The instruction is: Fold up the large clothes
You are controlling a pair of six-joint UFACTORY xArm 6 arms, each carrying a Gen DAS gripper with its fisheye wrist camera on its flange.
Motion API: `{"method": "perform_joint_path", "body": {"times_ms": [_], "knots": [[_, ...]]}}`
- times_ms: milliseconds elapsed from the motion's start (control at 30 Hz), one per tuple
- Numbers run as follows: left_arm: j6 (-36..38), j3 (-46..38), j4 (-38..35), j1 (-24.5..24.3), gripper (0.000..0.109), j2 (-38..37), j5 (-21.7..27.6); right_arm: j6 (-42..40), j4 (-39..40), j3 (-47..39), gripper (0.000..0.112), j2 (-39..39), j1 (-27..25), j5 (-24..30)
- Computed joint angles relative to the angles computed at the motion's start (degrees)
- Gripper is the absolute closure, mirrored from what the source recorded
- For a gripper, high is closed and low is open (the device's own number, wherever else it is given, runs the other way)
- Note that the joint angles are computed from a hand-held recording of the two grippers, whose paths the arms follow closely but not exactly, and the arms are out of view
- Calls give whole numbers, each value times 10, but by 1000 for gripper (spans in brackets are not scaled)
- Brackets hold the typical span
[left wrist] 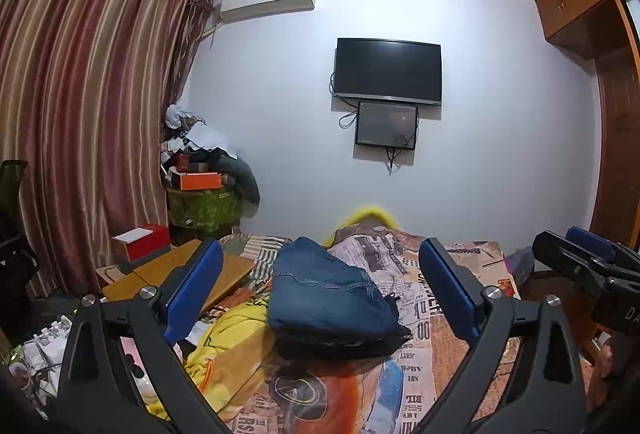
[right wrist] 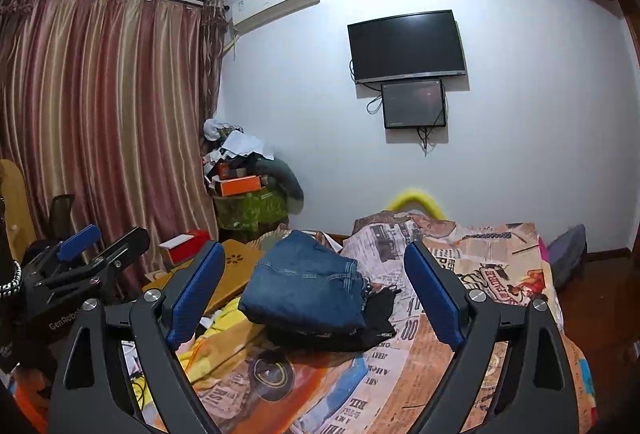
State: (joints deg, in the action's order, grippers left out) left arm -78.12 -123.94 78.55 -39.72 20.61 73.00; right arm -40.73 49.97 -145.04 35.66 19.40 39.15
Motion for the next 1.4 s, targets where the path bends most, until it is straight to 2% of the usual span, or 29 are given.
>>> {"method": "perform_joint_path", "body": {"times_ms": [967, 1400], "knots": [[0, 16, -11, 8, 9, -7, -18, 19, -14, -6, 23, 1, -7, 13], [-4, 39, -28, 21, 9, -23, -49, 19, -18, 6, 23, -5, -6, 8]]}}
